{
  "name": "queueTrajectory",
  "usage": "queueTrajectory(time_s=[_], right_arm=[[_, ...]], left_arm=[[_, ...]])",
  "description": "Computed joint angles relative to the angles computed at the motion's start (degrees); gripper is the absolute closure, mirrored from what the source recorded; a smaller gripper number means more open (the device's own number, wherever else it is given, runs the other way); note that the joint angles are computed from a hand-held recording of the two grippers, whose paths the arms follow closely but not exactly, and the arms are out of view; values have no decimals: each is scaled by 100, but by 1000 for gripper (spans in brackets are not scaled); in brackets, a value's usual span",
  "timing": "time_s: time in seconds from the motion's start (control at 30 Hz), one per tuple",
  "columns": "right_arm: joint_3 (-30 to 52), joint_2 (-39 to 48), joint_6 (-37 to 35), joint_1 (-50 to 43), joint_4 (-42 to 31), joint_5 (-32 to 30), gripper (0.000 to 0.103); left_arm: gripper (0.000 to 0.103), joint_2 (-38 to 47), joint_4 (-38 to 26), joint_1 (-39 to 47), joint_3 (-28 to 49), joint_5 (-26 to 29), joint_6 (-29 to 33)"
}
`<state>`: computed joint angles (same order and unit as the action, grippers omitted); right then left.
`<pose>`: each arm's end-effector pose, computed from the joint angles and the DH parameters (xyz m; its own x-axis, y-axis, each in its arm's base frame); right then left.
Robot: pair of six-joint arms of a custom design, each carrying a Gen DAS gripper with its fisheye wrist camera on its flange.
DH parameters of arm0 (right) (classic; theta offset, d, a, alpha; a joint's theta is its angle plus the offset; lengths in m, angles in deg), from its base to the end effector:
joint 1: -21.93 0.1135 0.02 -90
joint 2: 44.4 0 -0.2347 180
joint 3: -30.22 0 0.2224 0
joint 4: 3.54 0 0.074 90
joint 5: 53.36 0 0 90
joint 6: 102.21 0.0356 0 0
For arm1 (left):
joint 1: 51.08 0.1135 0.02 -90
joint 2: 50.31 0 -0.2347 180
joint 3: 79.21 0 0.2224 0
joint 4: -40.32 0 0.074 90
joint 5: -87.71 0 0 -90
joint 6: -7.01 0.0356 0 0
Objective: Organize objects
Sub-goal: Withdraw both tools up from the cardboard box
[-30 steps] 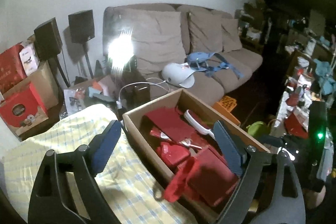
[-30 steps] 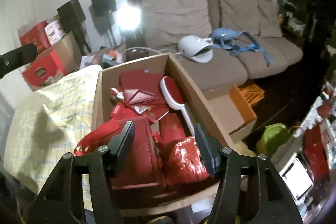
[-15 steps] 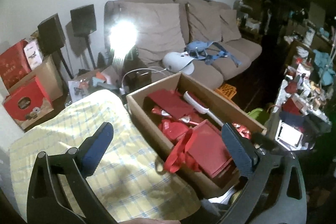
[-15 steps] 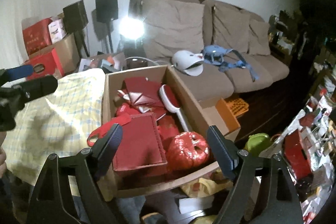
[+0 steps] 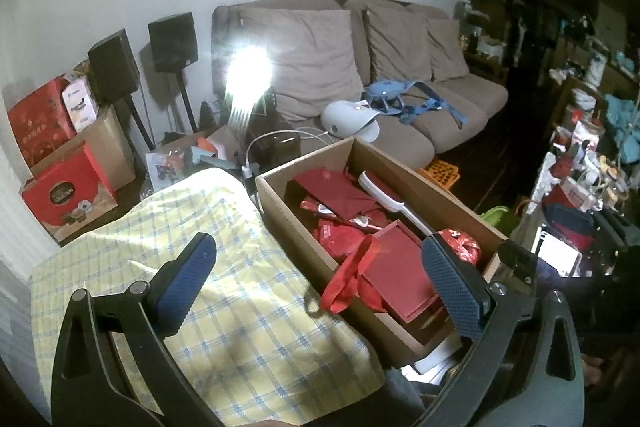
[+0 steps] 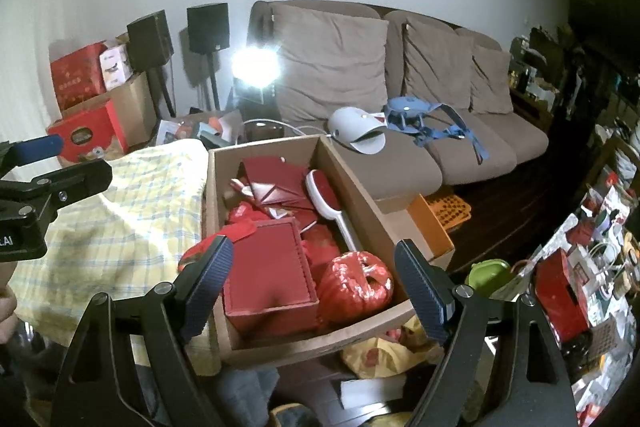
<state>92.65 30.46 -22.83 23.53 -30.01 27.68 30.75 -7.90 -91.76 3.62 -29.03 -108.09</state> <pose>0.2606 0.0128 0.2236 -0.5896 -0.1986 -0.7829 -0.2619 0.9639 -0.0473 0.2218 -0.1695 0.2755 -0.6449 0.0548 -0.7623 0.0811 0.9967 0.0030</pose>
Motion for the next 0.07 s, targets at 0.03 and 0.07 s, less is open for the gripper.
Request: queueTrajectory(time_s=[0.03, 0.07], right_arm=[[-11, -29, -2, -15, -2, -17, 19], [-17, -63, 3, -26, -11, -32, 19]], left_arm=[[0, -26, -55, -7, 11, 6, -41], [0, -45, -90, -18, 10, -13, -87]])
